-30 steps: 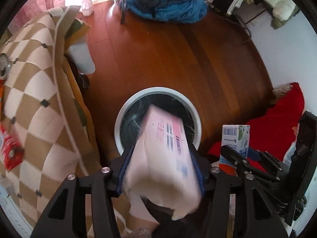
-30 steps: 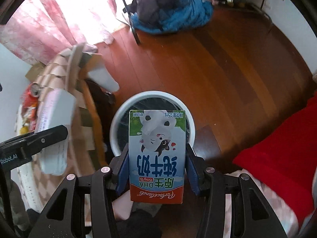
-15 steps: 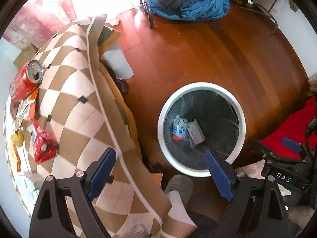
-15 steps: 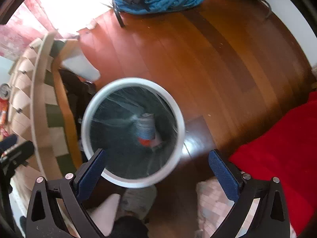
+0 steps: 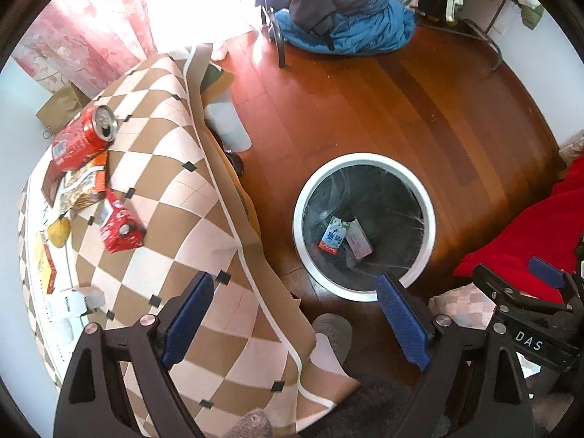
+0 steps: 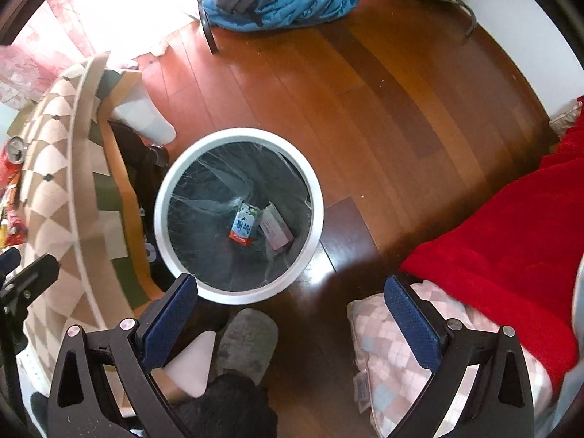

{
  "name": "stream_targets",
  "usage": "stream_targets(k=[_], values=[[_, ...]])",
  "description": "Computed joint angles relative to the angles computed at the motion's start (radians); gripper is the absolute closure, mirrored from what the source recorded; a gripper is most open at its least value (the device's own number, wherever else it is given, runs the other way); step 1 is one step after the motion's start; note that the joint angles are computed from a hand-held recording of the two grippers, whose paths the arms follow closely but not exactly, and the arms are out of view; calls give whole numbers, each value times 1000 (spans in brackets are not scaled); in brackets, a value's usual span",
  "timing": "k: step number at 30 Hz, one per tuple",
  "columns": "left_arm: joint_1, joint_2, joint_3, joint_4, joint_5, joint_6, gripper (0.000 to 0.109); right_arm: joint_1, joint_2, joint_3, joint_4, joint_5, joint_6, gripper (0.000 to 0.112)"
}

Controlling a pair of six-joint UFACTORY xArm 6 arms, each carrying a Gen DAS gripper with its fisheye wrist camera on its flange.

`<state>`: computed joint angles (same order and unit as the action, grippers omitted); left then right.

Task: Collect trash
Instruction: 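Withdraw both tools from the bin back toward the table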

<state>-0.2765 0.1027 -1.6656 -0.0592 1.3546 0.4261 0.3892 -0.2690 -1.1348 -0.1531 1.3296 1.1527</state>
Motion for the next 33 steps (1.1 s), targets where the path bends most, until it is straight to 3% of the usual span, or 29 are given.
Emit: stream_targets(k=[12, 22, 29, 33], values=[[81, -92, -61, -98, 69, 47, 17, 143, -30, -200, -108, 189, 95, 9], [183, -114, -156, -193, 128, 81, 17, 257, 78, -493, -203, 342, 129, 9], [305, -17, -320, -240, 175, 85, 17, 327, 229, -761, -257, 371, 134, 9], [398, 146, -511, -208, 207, 56, 17, 321, 434, -1018, -226, 347, 47, 9]])
